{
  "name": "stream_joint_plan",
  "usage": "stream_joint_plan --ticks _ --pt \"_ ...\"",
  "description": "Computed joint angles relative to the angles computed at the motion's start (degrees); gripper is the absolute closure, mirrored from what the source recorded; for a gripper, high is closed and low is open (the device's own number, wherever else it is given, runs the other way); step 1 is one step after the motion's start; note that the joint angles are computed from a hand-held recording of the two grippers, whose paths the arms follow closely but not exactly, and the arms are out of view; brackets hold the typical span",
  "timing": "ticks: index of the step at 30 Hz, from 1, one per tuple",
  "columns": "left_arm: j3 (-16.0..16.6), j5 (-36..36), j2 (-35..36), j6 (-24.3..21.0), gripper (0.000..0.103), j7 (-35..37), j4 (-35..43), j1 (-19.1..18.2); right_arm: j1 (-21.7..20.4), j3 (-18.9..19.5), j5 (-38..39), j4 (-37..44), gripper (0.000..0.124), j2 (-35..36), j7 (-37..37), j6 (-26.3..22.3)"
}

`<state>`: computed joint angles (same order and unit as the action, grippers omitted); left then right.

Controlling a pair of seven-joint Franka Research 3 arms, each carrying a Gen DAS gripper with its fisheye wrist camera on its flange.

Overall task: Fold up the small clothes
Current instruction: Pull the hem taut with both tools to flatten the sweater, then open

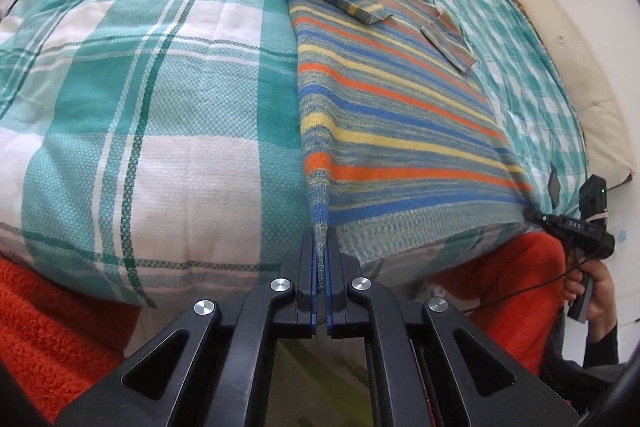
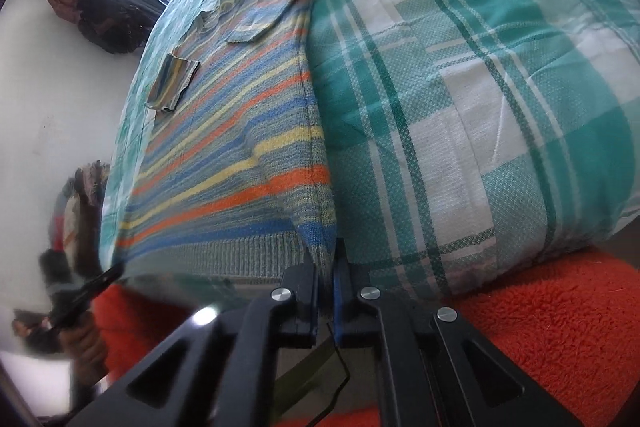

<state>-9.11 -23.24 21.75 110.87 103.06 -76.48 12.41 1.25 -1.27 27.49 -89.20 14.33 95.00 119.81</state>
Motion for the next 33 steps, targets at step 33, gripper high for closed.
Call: stream_joint_plan --ticks 33 --pt "1.30 4.57 -2.37 4.23 0.103 -1.84 -5.47 -2.60 2.46 -0.48 -10.29 2.69 0.119 2.06 3.87 -5.30"
